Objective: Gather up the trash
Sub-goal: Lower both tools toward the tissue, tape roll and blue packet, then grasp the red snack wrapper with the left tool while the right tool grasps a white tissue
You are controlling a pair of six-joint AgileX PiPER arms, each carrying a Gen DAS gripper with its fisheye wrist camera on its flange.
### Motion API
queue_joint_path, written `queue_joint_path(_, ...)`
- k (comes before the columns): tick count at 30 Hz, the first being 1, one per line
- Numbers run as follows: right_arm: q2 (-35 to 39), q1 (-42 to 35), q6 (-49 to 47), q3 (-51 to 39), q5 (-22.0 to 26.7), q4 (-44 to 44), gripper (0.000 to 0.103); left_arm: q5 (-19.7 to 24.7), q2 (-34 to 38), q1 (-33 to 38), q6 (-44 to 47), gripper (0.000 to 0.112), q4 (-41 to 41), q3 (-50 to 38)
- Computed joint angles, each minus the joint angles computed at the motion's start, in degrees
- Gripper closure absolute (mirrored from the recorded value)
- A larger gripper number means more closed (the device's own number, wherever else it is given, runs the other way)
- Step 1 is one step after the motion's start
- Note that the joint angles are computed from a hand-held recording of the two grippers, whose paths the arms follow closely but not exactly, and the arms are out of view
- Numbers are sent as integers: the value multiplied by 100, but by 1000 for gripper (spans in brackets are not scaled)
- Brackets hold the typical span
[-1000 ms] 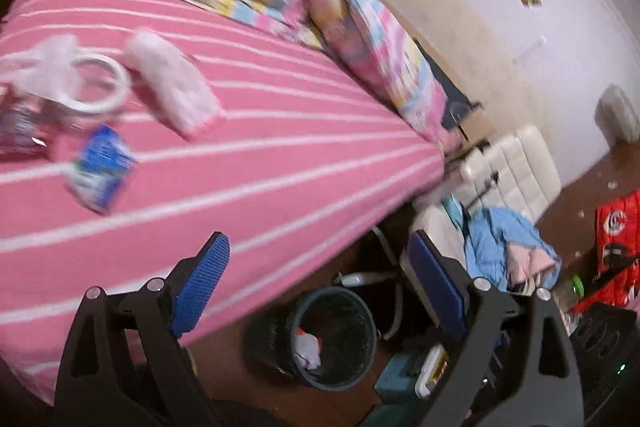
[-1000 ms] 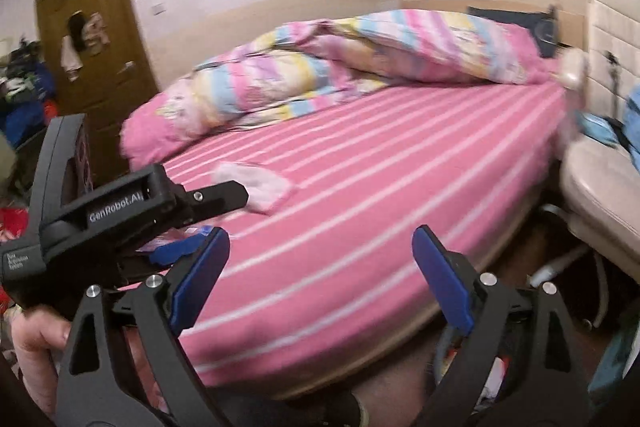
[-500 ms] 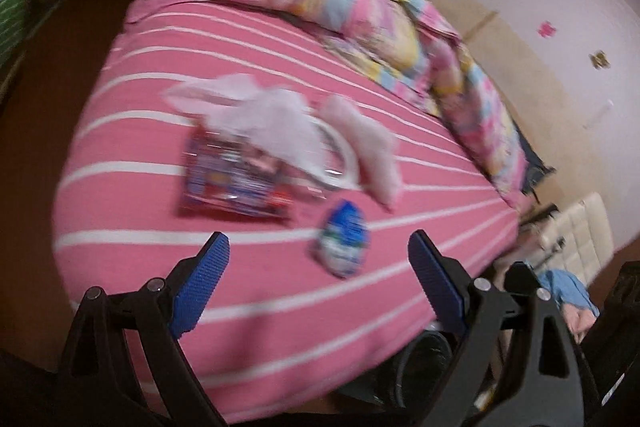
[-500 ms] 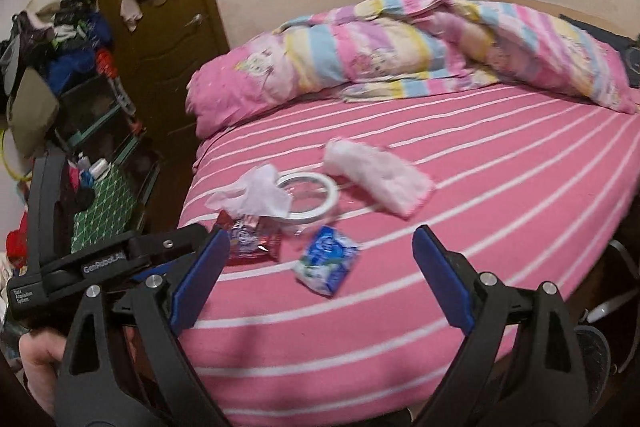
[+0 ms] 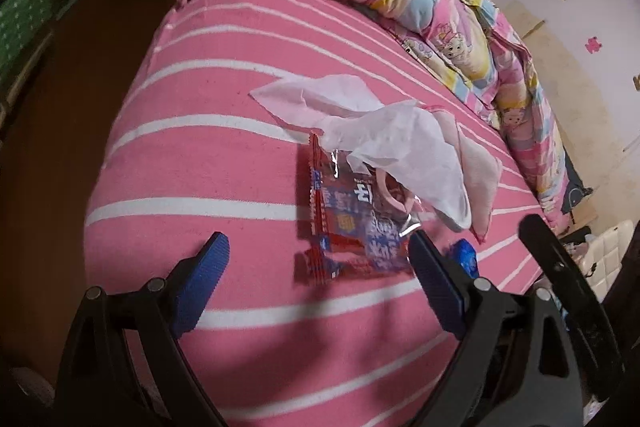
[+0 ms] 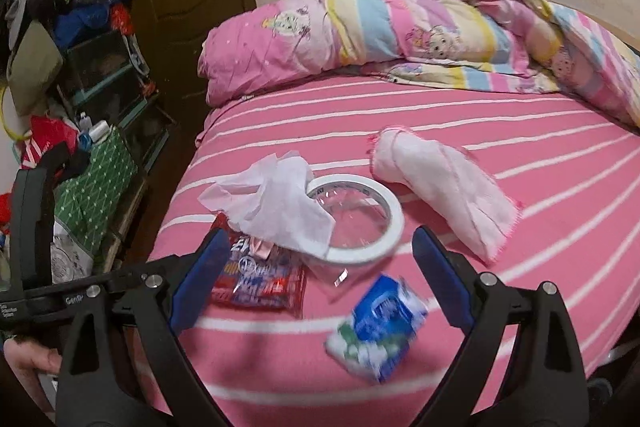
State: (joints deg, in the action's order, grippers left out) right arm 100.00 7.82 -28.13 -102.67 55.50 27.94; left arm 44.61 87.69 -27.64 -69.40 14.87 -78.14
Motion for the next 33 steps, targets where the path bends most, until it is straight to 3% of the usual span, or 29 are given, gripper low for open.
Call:
queue_joint_path(4, 382, 267, 86, -369, -53, -191, 11, -177, 255, 234, 407, 24, -473, -64)
queue_joint_path(9, 915, 532, 236, -930, -36, -479, 12, -184, 405, 192, 677, 27, -484, -210)
queue_joint_path(11, 1117, 581, 339, -1162, 67, -622, 15, -230, 424, 185, 743, 35, -498, -205)
queue_joint_path(12, 1188, 605, 383, -1250, 124, -659, 18, -262, 437, 193, 821, 42, -553, -204)
queue_joint_path(17, 1523, 729, 451, -1661, 421, -877, 32, -356, 520, 202, 997, 52, -642, -216)
queue_joint_path(19, 1597, 759, 467, -1740, 515, -937, 43, -395, 565, 221, 1122, 62, -749, -249)
queue_joint_path(21, 1683, 774, 521, -1857, 644, -994, 53, -413, 602, 225, 1212, 80, -827, -268)
queue_joint_path(25, 1724, 765, 542, -1922, 741, -1018, 80, -569, 598, 308, 1463, 94, -1159, -200)
queue_joint_path(27, 1704, 716, 522, -1900, 737, -944, 87, -653, 567, 336, 1530, 100, -1279, -136)
queue_joint_path(33, 1542, 558, 534, -1717, 602, -711, 87, -797, 395, 258, 1291, 103, -1083, -34)
